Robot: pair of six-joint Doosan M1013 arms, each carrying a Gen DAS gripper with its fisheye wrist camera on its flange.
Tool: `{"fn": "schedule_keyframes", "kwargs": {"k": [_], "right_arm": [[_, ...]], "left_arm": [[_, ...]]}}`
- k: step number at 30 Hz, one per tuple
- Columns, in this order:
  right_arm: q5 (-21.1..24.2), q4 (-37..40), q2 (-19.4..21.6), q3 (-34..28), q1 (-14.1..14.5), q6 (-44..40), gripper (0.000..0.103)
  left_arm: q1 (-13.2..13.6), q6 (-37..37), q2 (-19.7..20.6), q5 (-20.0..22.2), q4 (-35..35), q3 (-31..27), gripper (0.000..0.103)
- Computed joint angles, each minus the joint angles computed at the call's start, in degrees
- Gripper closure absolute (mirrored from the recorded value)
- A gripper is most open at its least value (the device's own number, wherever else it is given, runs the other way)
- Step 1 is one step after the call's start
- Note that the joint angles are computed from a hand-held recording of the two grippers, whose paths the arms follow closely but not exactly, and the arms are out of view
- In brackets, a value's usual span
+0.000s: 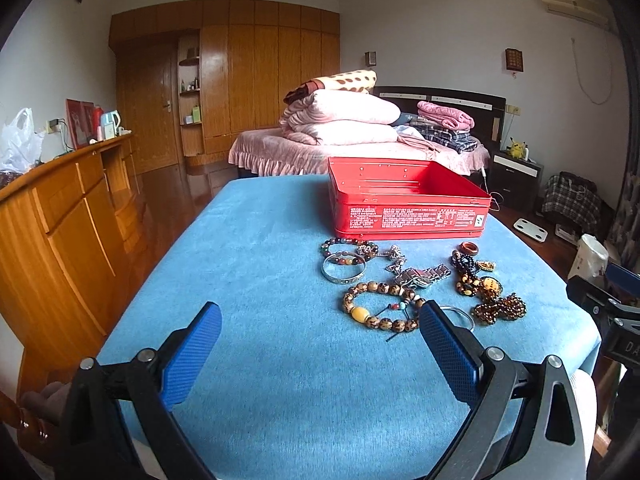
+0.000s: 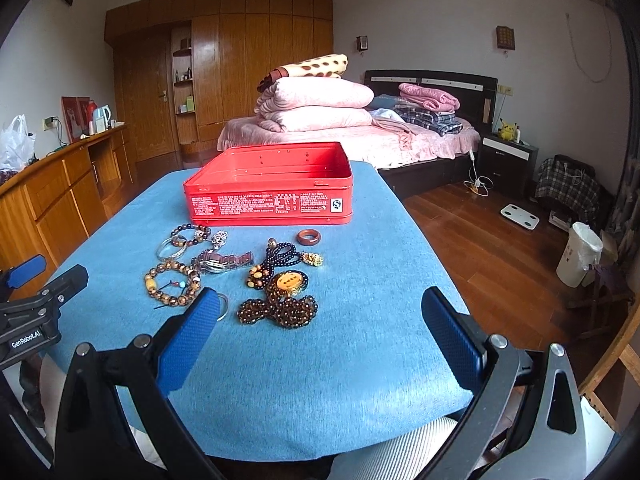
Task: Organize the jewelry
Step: 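Move both tools forward over the jewelry pile, then grasp the brown ring with the right tool while the left tool grasps the silver bangle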
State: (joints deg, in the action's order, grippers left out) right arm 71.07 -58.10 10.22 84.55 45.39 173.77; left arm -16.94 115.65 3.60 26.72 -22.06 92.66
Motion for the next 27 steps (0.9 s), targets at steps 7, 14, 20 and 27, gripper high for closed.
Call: {"fn": "schedule_keyframes", "kwargs": {"k": [7, 14, 20, 27], "right_arm": [[-4.5, 5.75, 1.0, -1.56, -5.22, -4.18, 0.005], [-8.49, 13.25, 2.55, -3.55, -10.37, -9.8, 0.005], [-10.87, 21.44, 3.92, -5.1, -14.37, -14.84, 0.005], [-10.87, 25.08, 5.19, -6.3, -16.24, -17.68, 0.005]], "left_arm": [[-1.03, -6.71, 6.24, 5.82, 7.57, -7.15, 0.006], [-1.72, -8.36, 11.58, 13.22, 8.26, -13.73, 0.006], [-2.44, -10.72, 14.49, 16.38, 10.22, -17.18, 0.006], [-1.75, -10.51, 17.02, 22.08, 7.22, -20.59, 0.006]]}}
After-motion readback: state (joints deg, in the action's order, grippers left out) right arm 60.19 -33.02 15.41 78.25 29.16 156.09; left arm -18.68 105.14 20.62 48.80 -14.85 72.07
